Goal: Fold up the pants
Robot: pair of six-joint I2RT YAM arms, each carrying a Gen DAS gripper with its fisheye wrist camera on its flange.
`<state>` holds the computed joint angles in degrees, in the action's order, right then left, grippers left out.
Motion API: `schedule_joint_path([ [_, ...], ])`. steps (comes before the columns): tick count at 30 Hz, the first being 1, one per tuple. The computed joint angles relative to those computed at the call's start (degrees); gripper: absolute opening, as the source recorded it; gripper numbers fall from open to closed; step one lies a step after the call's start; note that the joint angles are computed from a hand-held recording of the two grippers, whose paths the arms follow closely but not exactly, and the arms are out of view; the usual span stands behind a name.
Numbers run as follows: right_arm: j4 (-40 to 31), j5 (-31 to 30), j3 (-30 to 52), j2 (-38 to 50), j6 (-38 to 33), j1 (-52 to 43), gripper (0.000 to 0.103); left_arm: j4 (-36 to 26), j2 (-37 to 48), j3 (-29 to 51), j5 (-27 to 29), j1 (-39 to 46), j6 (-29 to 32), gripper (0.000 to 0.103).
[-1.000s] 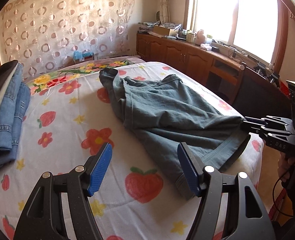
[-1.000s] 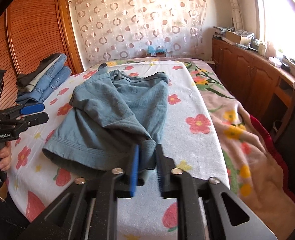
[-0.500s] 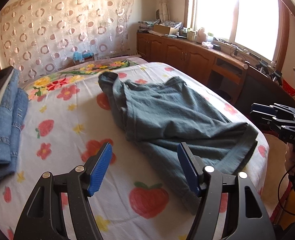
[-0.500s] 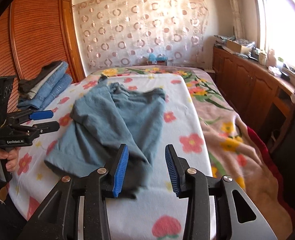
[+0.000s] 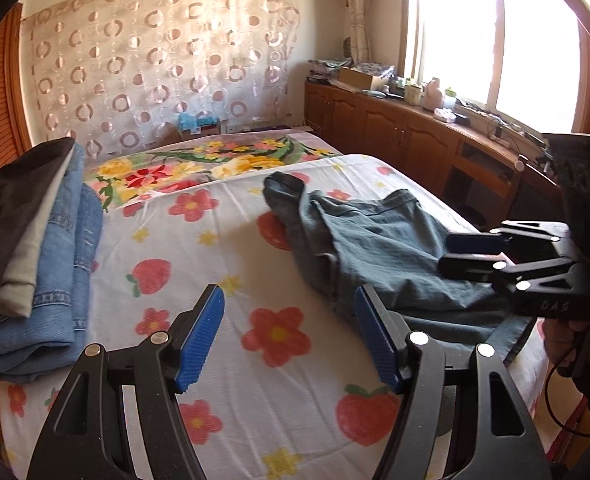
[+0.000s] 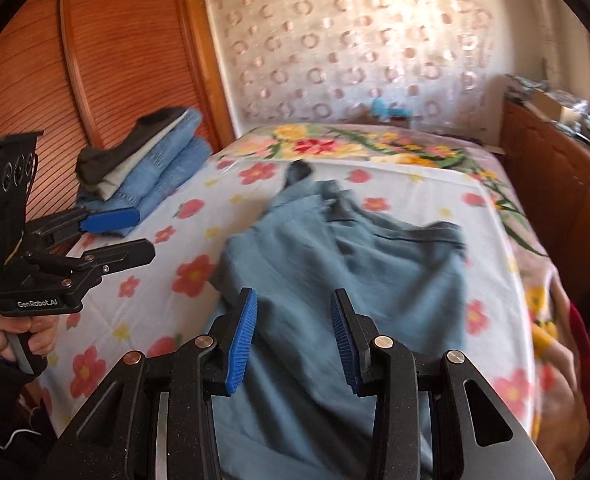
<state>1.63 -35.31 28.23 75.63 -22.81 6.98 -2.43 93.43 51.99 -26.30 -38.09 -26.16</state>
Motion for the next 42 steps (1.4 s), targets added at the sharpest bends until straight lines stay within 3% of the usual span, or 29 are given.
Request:
schedule_joint_path([
  [6, 1.6, 3.4, 7.4, 10.9, 1.7, 7.5, 0.040, 1.2, -2.5, -3.0, 0.2, 1.5, -0.8, 0.069],
  [13, -1.3, 7.6, 15.5, 18.9, 1.5, 13.3, 0.040, 2.4, -3.8, -5.6, 0.9, 2.8, -2.1, 0.069],
  [16, -1.6, 12.9, 17.6, 21.6, 1.7, 15.9, 0.039, 2.6, -3.8, -6.0, 1.0, 2.7, -2.3, 0.069],
  [17, -1.3, 13.0, 18.1, 22.3, 1.7, 16.1, 0.035, 2.7, -3.8, -6.0, 1.1, 2.7, -2.2, 0.069],
  [19, -0.8, 12.7, 18.3, 22.7, 1.8, 16.4, 0.011, 2.7, -3.4, -6.0, 1.0, 2.6, -2.3, 0.069],
  [28, 2.7, 6.4, 19.0, 19.6, 4.2, 9.8, 0.005, 2.3, -1.4, -4.7, 1.8, 1.2, -3.1, 0.069],
  [39, 3.3, 11.9, 26.6, 27.5, 6.9, 4.3, 0.005, 3.1, 4.7, -2.0, 4.0, -2.4, -4.3, 0.069],
  [41, 4.3, 12.1, 26.4, 27.9, 8.1, 3.9, 0.018, 2.7, 6.0, -1.2, 4.4, -2.6, -4.5, 0.069],
  [42, 4.8, 12.1, 26.2, 28.0, 8.6, 3.7, 0.030, 2.4, 6.5, -0.9, 4.5, -2.6, -4.6, 0.069],
])
